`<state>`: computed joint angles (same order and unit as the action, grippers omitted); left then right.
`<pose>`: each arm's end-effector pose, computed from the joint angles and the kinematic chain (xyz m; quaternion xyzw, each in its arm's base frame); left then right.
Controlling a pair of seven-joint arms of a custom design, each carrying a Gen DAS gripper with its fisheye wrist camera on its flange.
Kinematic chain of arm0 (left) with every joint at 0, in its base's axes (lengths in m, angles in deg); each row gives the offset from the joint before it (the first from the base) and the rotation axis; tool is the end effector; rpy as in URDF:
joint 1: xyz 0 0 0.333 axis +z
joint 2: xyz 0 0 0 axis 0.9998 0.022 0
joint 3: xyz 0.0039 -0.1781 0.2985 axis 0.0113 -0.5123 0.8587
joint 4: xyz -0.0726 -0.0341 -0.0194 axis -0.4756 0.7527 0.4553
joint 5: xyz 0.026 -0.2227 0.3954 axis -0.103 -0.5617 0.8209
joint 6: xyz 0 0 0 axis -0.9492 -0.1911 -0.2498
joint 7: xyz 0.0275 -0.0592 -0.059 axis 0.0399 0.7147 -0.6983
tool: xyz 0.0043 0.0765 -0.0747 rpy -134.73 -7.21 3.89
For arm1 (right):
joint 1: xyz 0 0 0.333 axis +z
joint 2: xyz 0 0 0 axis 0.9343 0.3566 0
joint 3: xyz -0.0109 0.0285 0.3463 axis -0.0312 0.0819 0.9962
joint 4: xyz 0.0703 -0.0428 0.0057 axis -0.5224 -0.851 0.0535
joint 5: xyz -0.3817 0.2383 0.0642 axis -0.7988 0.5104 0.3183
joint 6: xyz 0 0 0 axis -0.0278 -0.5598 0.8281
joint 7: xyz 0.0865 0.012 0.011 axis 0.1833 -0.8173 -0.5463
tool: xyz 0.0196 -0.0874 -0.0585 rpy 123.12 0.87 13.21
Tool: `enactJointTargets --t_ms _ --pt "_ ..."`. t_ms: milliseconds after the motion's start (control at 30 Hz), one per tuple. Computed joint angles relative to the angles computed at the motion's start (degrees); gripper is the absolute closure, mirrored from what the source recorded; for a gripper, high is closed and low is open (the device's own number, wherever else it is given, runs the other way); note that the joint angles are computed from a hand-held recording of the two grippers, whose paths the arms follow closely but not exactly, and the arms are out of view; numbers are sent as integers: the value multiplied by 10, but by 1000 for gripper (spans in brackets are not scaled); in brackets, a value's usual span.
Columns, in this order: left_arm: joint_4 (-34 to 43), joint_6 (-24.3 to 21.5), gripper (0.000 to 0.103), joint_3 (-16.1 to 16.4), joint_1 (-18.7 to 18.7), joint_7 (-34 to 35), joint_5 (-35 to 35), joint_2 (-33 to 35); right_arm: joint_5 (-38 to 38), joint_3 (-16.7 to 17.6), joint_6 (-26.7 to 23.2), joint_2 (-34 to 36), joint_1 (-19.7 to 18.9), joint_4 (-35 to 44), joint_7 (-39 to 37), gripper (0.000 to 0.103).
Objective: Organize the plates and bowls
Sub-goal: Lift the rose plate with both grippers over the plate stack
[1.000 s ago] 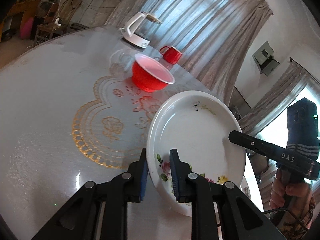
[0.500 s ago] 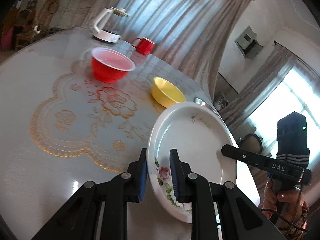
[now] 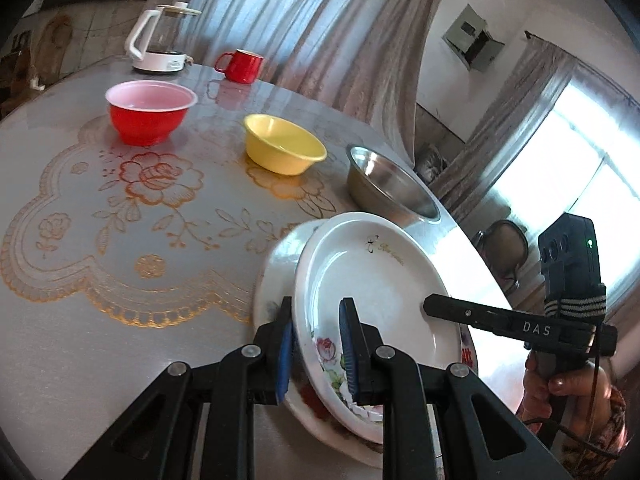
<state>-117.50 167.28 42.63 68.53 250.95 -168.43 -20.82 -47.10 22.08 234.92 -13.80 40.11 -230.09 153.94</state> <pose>0.4905 -0.3664 0.3133 0.3742 -0.8161 0.4342 0.0729 0.3917 0.1884 0.3086 -0.4638 0.8066 -0.1393 0.3389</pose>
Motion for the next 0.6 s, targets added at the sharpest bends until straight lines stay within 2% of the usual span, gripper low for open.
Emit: enactJointTargets --t_ms 200,300,400,600 --pt "6 59 83 -11 -18 40 1 10 1 -9 0 -7 11 -15 8 94" --pt "8 62 83 -11 -19 31 10 13 3 -15 0 -11 20 -19 7 93" --pt "7 73 83 -14 -20 30 17 12 -1 -7 -9 -15 11 -17 9 93" --pt "4 107 83 -21 -27 23 57 11 -48 -2 -86 -55 11 -1 30 91"
